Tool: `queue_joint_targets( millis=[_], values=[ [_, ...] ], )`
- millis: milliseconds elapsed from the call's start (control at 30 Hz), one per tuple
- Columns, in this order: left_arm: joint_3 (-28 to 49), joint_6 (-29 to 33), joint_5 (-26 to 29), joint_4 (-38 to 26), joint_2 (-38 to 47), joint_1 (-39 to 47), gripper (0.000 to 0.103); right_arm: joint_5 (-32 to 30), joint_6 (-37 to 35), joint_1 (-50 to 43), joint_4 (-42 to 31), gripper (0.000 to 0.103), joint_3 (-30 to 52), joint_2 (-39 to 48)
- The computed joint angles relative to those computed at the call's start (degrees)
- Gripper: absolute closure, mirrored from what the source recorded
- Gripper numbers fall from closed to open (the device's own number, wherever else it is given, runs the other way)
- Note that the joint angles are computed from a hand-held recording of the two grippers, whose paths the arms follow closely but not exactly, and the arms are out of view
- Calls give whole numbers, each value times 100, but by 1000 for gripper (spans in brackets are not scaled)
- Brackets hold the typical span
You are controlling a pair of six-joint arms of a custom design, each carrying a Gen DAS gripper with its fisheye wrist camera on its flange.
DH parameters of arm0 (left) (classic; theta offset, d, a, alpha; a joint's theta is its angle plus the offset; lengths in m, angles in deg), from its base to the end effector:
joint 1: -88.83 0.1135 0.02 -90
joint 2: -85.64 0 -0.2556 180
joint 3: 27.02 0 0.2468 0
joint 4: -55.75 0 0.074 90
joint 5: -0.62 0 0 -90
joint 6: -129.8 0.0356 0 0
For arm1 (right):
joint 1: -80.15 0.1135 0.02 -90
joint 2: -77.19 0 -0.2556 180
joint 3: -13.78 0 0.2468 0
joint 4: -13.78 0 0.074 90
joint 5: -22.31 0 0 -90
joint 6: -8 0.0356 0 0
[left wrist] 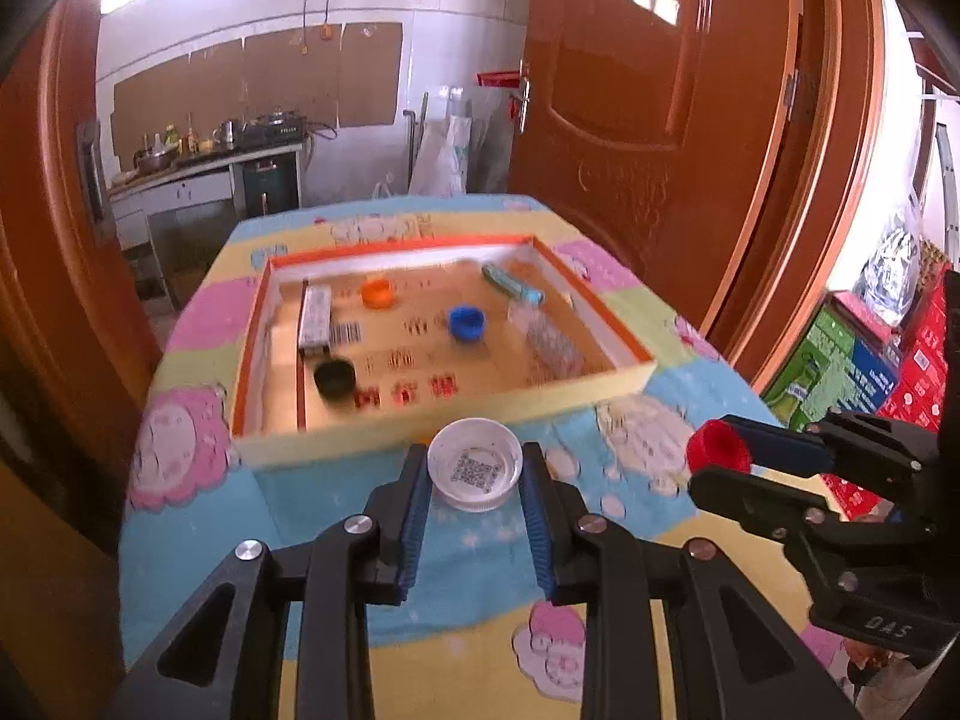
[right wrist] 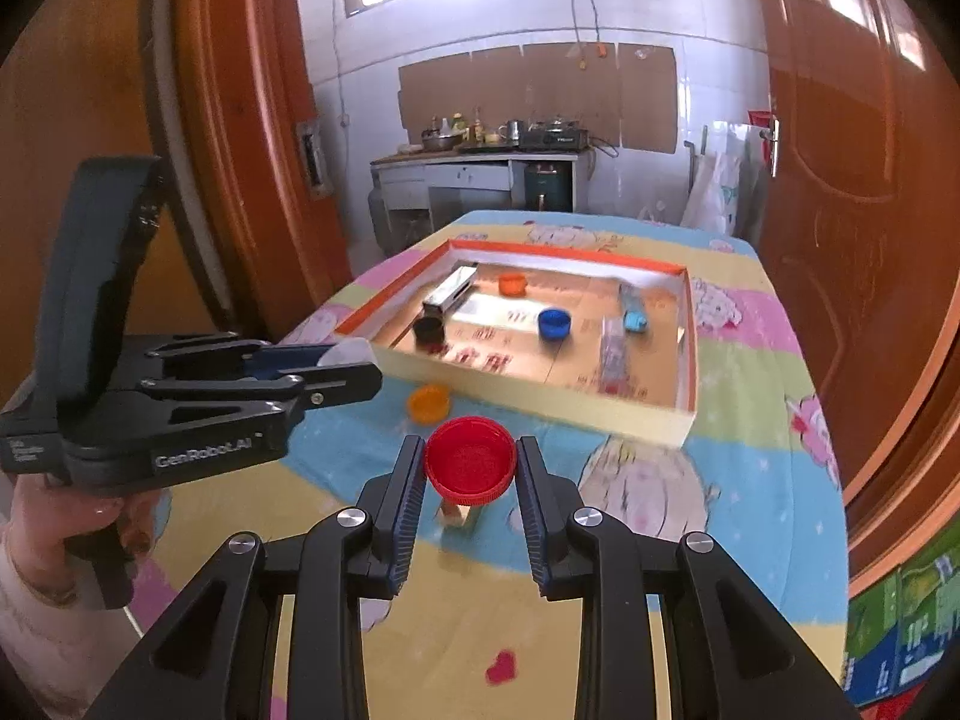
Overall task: Organize rigid objects
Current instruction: 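Carry the red cap with the right tool into the tray while the left tool carries the white cap there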
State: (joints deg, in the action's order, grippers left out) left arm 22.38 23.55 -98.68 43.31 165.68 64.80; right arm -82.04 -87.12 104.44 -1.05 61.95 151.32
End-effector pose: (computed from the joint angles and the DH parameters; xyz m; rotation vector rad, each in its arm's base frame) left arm 0.2470 -0.1038 0.1649 0.0755 2.3152 -0.1691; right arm 0.2280 0.1126 0.1804 -0.7104 2.1857 0.4598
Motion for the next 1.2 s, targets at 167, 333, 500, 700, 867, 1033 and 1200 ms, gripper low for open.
queue_joint_targets(
  millis=[167, 333, 500, 700, 867, 1033, 1200],
  values=[
    [632, 168, 158, -180, 339, 294, 73, -35, -76, -125, -99, 72, 656, 597],
    [1370, 323, 401, -340, 906, 626, 73, 41, -241, -277, -277, 72, 1508, 1284],
    [2095, 394, 505, -492, 1547, 844, 73, -74, -269, -451, -556, 72, 2550, 2075],
    [2818, 390, 540, -583, 2351, 1030, 73, -191, -124, -578, -955, 72, 4044, 3359],
    [3395, 341, 599, -718, 3022, 1200, 73, -81, 46, -565, -1486, 72, 5484, 4572],
    [3804, 368, 639, -826, 3535, 1338, 73, -13, 99, -544, -2052, 72, 6854, 5665],
    [4155, 354, 691, -914, 3952, 1422, 73, 143, 101, -497, -2586, 72, 8055, 6618]
  ],
)
